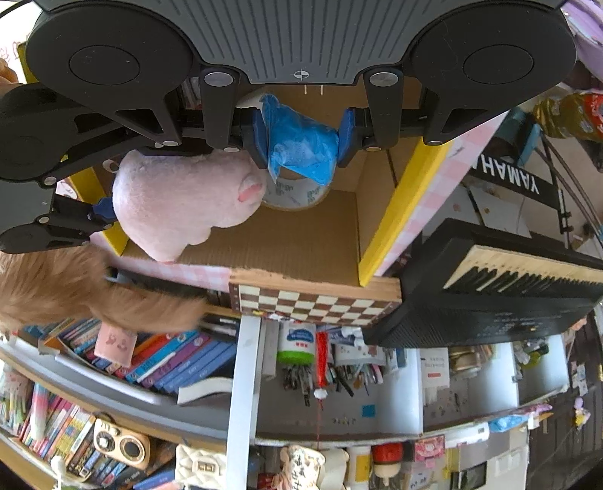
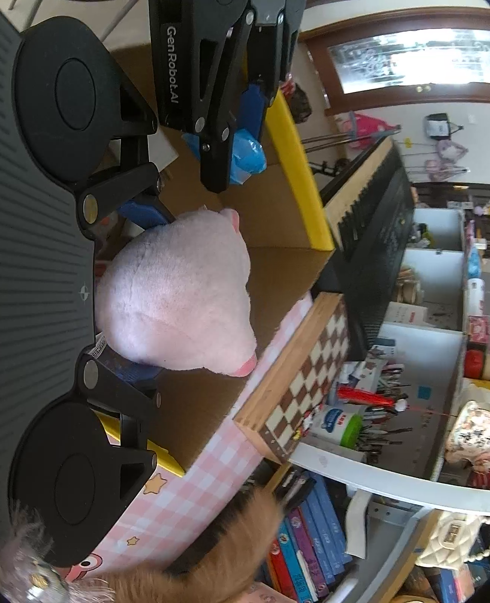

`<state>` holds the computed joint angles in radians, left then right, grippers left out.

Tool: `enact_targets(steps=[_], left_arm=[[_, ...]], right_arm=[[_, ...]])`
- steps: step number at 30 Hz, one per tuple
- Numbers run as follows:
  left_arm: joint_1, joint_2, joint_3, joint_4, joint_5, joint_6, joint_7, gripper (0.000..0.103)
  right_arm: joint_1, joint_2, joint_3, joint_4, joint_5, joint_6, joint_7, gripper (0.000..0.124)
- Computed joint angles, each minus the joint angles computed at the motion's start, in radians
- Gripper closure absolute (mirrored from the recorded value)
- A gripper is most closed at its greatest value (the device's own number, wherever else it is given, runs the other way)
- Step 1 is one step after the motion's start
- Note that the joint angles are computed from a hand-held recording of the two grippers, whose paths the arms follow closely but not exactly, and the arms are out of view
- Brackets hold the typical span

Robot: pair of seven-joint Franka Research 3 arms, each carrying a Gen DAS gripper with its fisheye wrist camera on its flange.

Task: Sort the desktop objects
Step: 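Carry the block with the left tool while the right tool carries the plush into the box, then open the left tool inside the box while the right tool releases the plush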

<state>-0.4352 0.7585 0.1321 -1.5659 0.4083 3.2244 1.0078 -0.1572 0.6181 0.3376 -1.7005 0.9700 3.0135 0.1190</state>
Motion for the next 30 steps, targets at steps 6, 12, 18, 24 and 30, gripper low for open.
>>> enact_targets(steps=[6,12,18,24,30], left_arm=[[0.058,0.024,-0.073,0.04,0.0,-0.039,0.031,0.067],[0.077,0.044,-0.101,0.073,0.003,-0.082,0.037,0.066],[0.063,0.048,-0.085,0.079,0.01,-0.098,0.015,0.061],[0.059,0.035,-0.075,0.06,0.023,-0.08,-0.01,0.054],[0.016,0.018,-0.018,0.036,0.028,-0.033,-0.054,0.043]], right_arm=[[0.034,0.014,-0.046,0.021,-0.08,-0.023,0.048,0.057],[0.068,0.025,-0.097,0.048,-0.181,-0.067,0.131,0.057],[0.077,0.037,-0.111,0.063,-0.24,-0.063,0.196,0.055],[0.042,0.036,-0.07,0.055,-0.244,-0.042,0.194,0.051],[-0.026,0.018,0.012,0.018,-0.178,0.019,0.145,0.046]])
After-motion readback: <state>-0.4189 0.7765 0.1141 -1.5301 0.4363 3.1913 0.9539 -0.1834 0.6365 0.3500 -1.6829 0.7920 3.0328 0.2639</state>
